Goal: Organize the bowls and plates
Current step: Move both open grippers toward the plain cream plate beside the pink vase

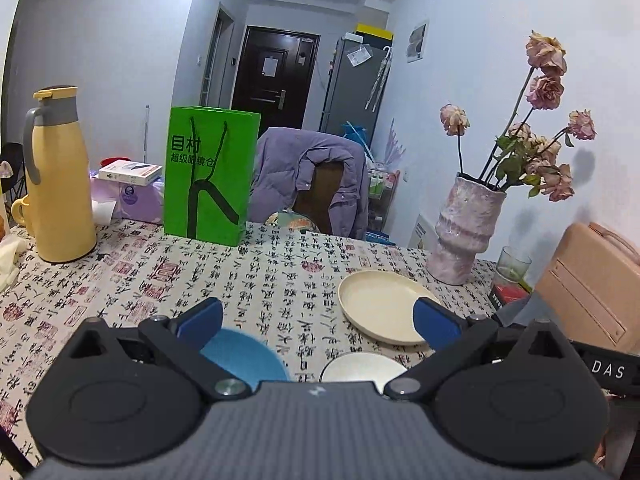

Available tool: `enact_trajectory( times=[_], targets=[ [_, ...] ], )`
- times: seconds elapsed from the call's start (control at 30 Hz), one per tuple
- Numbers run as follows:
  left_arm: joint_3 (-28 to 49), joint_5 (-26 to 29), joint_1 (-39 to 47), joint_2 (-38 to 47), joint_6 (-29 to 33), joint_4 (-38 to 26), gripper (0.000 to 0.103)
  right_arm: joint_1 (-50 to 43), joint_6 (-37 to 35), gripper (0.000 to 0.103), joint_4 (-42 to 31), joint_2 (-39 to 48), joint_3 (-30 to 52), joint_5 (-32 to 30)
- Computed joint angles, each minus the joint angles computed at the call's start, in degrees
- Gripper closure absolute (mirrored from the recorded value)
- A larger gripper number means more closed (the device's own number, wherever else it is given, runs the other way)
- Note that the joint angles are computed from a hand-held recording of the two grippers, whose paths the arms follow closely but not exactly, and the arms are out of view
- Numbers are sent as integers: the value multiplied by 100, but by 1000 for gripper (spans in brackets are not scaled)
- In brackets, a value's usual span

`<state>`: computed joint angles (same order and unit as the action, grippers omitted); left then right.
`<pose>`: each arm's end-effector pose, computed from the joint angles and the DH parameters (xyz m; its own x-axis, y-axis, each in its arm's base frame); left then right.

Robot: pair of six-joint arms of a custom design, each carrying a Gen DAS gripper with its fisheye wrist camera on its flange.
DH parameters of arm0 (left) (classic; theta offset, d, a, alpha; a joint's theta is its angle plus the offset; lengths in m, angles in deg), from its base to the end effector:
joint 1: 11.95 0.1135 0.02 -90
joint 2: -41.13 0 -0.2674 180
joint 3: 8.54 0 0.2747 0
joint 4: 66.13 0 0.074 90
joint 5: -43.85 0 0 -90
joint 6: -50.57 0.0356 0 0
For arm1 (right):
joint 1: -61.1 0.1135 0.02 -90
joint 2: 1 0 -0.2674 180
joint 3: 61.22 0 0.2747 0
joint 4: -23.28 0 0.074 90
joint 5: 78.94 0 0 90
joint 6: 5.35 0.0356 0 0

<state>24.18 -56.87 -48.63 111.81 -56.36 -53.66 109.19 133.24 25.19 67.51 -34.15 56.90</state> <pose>0.2016 -0.1419 0.1500 -0.4619 -0.0127 -0.8869 0.3322 0.9246 -0.1863 0.1554 0.1349 0.1176 -0.3929 0.3445 -0.8526 0.2204 0.9354 0.2764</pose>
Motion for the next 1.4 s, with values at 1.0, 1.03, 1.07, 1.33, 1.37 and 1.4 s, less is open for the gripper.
enact_trajectory(
  times=[1.0, 1.03, 1.07, 1.33, 1.37, 1.4],
  targets=[
    [2813, 36, 345, 2708, -167, -377, 0, -2960, -2033, 0, 1867, 2115, 1337, -2698],
    [2886, 50, 363, 2749, -169, -401, 0, -3007, -2103, 0, 1852, 2202, 1442, -2750],
    [2957, 54, 374, 2798, -164, -411, 0, -3063, -2164, 0, 1849, 2279, 1528, -2801],
    [3614, -53, 419, 3250, -125, -525, 0, -3361, -2477, 0, 1655, 2777, 2238, -3050],
    [3693, -63, 421, 3306, -135, -551, 0, -3395, -2505, 0, 1621, 2838, 2335, -3081],
    [3784, -81, 424, 3373, -146, -585, 0, -3431, -2541, 0, 1572, 2907, 2446, -3119]
  ],
)
